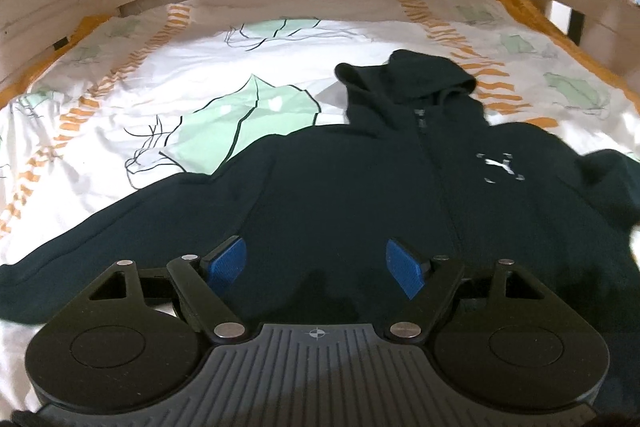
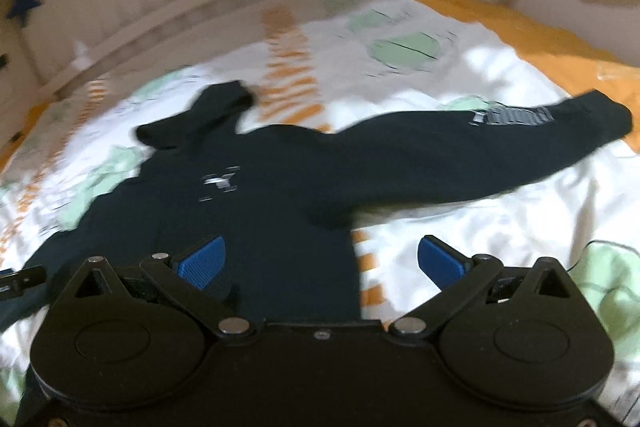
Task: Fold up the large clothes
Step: 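Reach the right tool to the printed sleeve cuff and grasp it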
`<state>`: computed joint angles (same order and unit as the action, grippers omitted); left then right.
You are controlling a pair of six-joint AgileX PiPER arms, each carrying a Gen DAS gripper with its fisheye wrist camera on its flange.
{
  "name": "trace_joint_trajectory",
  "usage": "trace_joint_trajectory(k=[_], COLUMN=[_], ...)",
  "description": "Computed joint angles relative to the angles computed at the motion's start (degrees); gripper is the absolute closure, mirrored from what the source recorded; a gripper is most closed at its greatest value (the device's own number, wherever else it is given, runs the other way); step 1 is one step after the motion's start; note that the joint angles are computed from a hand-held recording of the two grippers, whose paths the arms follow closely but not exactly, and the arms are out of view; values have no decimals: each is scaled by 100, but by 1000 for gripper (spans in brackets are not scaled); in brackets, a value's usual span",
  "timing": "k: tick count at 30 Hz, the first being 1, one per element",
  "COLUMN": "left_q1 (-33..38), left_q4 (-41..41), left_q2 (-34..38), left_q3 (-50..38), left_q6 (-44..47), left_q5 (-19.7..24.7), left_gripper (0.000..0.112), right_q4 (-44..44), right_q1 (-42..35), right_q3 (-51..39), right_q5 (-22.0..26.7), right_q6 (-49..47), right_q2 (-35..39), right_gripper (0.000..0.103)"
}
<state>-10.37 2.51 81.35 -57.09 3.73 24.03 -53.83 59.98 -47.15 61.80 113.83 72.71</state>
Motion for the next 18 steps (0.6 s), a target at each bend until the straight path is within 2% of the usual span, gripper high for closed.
trace_joint_trajectory(k=[3, 6, 8, 10, 12, 14, 18], left_q1=[65, 57, 95, 176, 233, 301, 295], left_q4=[17, 440, 529, 151, -124, -423, -361], left_q2=[424, 762, 972, 1175, 1290, 1279, 1230], left_q3=[-132, -124, -206, -344, -414, -338, -217], left_q6=[-5, -344, -386, -36, 133, 402, 417], left_q5=[-183, -391, -310, -131, -22, -131, -244], left_gripper=[36, 36, 36, 36, 36, 35, 34], right_q4=[251, 492, 663, 792, 909, 1087, 1258], right_q1=[-823, -1704, -2280, -2819, -3408, -4033, -5026], right_q3=[185, 356, 414, 460, 544, 598, 651], right_q5=[-339, -714, -911, -1010, -1227, -1454, -1682], right_q6=[-497, -1014, -1408, -1832, -2317, -2780, -3355], right_q2=[-156, -260, -264, -267, -307, -331, -261], right_gripper=[1, 1, 2, 4, 11, 15, 17])
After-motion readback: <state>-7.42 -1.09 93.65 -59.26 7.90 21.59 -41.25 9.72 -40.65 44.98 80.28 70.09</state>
